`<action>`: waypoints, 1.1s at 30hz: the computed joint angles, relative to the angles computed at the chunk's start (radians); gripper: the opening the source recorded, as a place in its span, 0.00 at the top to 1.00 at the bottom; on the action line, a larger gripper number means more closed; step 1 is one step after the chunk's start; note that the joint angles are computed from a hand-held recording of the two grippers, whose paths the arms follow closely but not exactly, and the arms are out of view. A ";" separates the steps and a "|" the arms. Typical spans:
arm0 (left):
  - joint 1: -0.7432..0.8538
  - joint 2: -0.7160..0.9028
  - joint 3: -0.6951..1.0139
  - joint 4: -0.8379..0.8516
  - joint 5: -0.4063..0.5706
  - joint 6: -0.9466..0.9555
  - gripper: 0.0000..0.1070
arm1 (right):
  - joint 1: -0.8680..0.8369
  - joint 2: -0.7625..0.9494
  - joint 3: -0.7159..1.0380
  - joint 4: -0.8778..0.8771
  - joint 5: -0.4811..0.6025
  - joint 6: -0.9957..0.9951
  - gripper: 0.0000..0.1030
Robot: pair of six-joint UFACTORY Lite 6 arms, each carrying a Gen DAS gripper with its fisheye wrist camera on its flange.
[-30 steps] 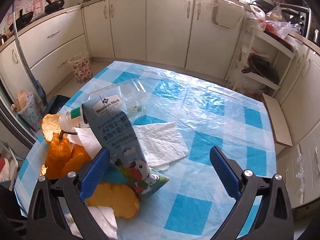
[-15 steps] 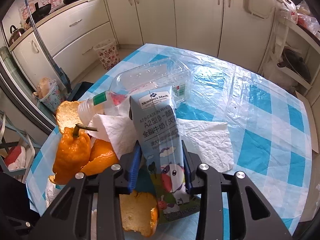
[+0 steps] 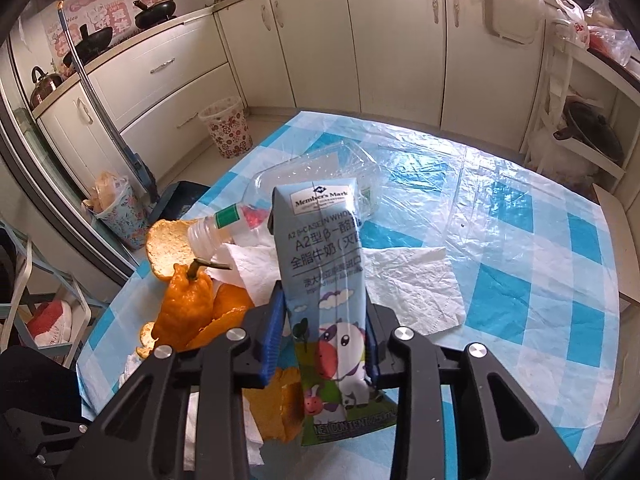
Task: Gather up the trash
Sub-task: 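Lift the milk carton with the right tool while the left tool holds the tissue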
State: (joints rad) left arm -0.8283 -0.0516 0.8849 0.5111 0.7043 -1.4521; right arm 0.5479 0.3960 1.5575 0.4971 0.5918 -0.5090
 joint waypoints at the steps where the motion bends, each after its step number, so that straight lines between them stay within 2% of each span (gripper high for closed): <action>1: -0.006 0.004 0.005 0.007 0.011 -0.008 0.89 | -0.010 -0.009 -0.005 0.020 0.010 -0.014 0.67; 4: -0.035 0.025 0.032 0.045 0.063 -0.046 0.89 | -0.034 -0.038 -0.027 0.054 0.026 -0.039 0.67; 24: -0.140 0.011 0.031 0.071 0.134 -0.132 0.89 | -0.165 -0.295 -0.276 0.147 0.059 -0.132 0.67; 28: -0.164 0.005 0.032 0.084 0.162 -0.147 0.89 | -0.159 -0.327 -0.311 0.118 0.048 -0.115 0.67; 33: -0.168 0.025 0.053 0.080 0.187 -0.135 0.89 | -0.108 -0.376 -0.359 -0.031 -0.025 -0.030 0.67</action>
